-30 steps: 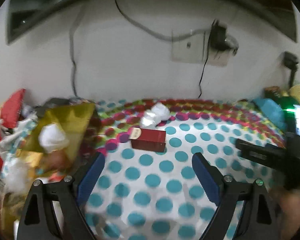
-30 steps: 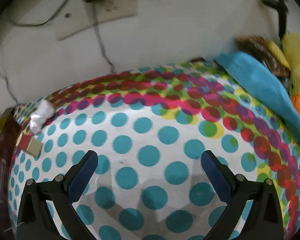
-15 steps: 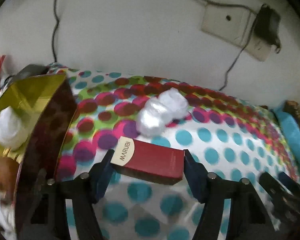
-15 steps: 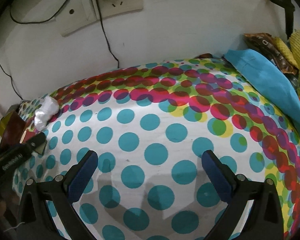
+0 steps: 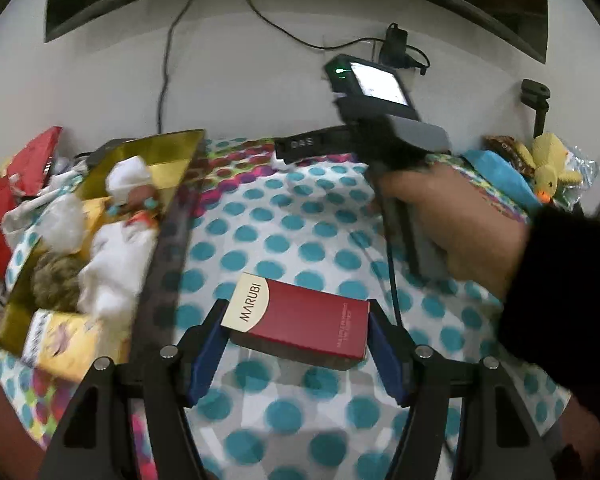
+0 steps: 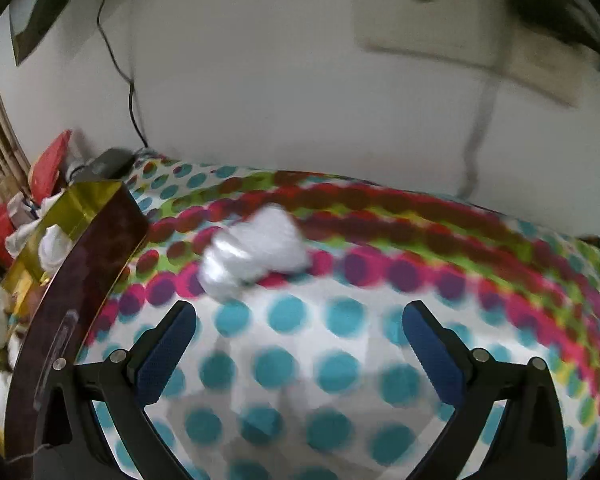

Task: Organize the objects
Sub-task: 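Grasp the red MARUBI box with the left tool, then grasp a second plastic bag with the right tool while the left tool carries the red box to the tin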

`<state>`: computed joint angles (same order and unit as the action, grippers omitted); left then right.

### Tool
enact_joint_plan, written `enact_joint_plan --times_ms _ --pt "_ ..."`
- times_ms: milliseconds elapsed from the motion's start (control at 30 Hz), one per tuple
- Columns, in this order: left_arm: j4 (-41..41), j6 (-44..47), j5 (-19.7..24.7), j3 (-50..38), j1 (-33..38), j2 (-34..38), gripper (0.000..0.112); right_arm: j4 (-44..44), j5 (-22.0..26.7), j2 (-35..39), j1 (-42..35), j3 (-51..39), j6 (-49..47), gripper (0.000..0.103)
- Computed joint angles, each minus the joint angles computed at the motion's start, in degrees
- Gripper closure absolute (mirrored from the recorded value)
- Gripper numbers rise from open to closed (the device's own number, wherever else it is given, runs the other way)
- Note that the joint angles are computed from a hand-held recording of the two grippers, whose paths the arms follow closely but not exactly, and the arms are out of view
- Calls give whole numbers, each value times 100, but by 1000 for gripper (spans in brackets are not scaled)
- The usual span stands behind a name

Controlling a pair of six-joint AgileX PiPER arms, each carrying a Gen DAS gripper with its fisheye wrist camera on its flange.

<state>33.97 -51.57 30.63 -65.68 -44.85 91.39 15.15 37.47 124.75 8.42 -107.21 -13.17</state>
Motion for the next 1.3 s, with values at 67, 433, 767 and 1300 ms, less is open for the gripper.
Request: enact_joint_plan --times_ms 67,433,767,1300 --pt "-149 74 -58 312 115 -305 45 -503 153 313 249 -505 321 2" --pt "-148 -160 -414 793 73 -721 44 -1377 680 806 451 -1379 1008 86" --pt "1043 -1451 132 755 -313 -984 44 -1476 -978 -957 -161 1510 1000 86" --pt "2356 -2292 2036 -1205 -1167 223 44 806 -2463 -3444 -481 4958 -928 86"
